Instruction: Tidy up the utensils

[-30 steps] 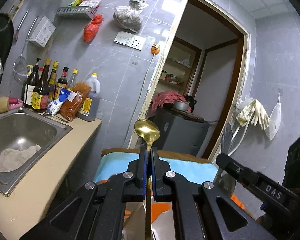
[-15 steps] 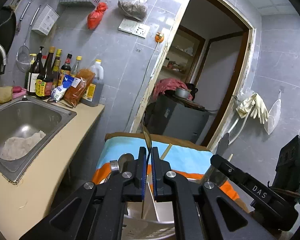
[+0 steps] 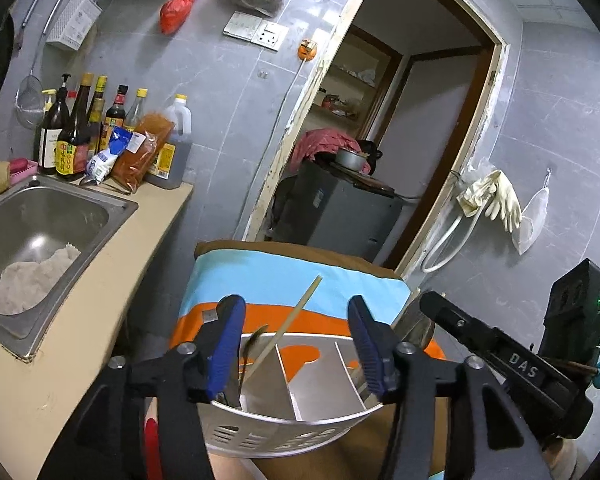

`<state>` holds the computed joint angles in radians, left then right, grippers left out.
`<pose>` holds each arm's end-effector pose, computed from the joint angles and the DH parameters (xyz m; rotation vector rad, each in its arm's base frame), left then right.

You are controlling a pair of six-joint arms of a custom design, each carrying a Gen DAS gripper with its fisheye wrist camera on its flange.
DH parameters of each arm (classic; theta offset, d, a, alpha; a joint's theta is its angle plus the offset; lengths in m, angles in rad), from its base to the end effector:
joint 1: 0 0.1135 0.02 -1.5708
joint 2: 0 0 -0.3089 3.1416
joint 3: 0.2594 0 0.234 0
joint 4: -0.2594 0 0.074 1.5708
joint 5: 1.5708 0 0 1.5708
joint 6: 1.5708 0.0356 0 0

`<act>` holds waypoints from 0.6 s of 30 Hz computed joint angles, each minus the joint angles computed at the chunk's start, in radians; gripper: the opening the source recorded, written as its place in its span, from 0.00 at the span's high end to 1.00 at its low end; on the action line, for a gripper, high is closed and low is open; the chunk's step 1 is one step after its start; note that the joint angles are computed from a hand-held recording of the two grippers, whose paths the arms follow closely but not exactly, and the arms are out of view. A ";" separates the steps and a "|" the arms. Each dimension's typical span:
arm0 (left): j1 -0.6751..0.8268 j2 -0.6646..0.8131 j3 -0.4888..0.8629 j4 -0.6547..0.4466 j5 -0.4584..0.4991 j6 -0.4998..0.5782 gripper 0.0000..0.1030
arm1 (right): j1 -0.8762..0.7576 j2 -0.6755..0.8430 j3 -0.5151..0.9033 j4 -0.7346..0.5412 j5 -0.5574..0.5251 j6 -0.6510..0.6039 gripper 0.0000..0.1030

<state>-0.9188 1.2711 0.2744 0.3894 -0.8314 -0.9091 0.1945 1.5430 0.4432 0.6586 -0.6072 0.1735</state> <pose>0.1316 -0.1291 0.1954 -0.4350 1.9275 -0.2782 0.2520 0.0704 0.2039 -0.4154 1.9835 0.8427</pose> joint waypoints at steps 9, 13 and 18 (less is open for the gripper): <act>-0.100 -0.034 0.099 -0.254 -0.111 -0.116 0.19 | -0.060 -0.120 -0.001 -0.098 -0.041 -0.031 0.66; -0.173 -0.018 0.187 -0.459 -0.208 -0.240 0.05 | -0.116 -0.171 -0.004 -0.152 -0.074 -0.059 0.50; -0.287 0.061 0.344 -0.810 -0.322 -0.499 0.00 | -0.222 -0.251 0.017 -0.292 -0.147 -0.147 0.39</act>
